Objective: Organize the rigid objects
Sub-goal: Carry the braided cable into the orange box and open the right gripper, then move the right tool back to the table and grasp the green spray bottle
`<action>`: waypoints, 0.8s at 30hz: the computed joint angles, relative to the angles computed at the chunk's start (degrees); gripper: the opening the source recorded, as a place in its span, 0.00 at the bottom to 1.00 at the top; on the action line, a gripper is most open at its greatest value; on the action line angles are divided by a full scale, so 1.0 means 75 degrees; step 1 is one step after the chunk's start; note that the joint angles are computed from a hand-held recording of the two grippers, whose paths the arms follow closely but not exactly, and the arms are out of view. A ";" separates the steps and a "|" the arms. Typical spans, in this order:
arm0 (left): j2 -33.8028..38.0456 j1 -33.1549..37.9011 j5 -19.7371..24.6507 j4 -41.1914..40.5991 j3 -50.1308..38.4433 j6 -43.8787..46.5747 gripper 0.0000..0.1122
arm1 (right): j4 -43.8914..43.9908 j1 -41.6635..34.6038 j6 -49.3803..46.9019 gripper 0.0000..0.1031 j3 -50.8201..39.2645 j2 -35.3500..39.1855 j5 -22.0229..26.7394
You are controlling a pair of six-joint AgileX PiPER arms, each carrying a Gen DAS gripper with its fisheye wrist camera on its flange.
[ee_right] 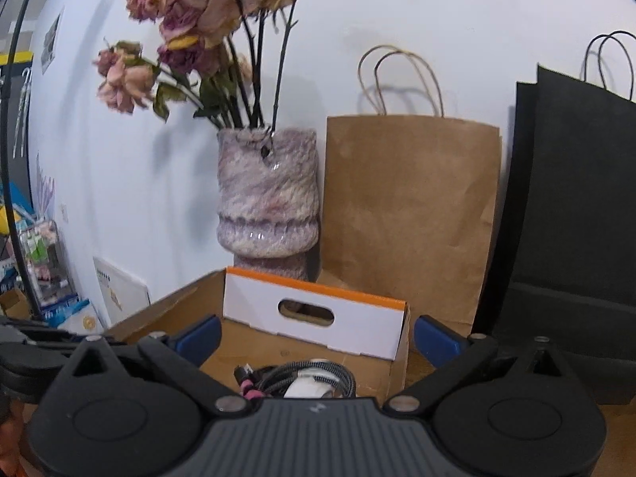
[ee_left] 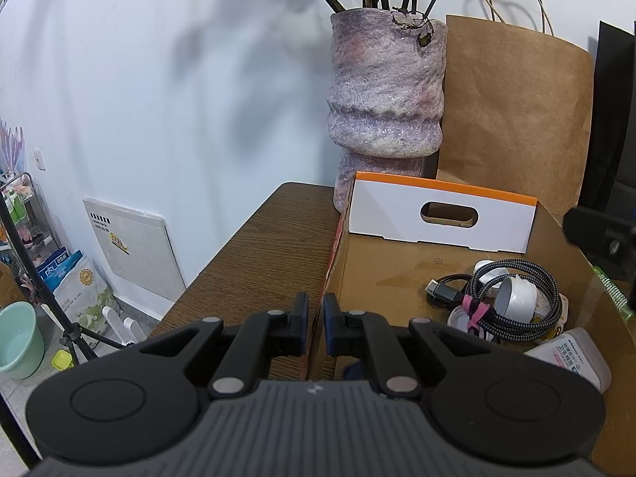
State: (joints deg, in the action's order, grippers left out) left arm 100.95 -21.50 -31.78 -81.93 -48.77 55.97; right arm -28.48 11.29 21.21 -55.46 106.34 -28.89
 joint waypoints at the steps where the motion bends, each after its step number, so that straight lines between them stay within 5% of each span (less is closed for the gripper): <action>1: 0.0001 -0.0003 -0.0002 -0.0003 -0.0001 0.0004 0.08 | 0.0036 -0.0035 -0.0019 1.00 0.0027 -0.0005 -0.0087; 10: 0.0001 -0.0003 -0.0002 -0.0003 -0.0001 0.0004 0.08 | 0.0493 -0.0855 -0.0180 1.00 -0.0074 0.0010 -0.0367; 24: 0.0002 -0.0005 -0.0005 -0.0007 -0.0003 0.0009 0.08 | 0.1896 -0.1455 -0.1605 1.00 -0.2067 0.1997 0.1731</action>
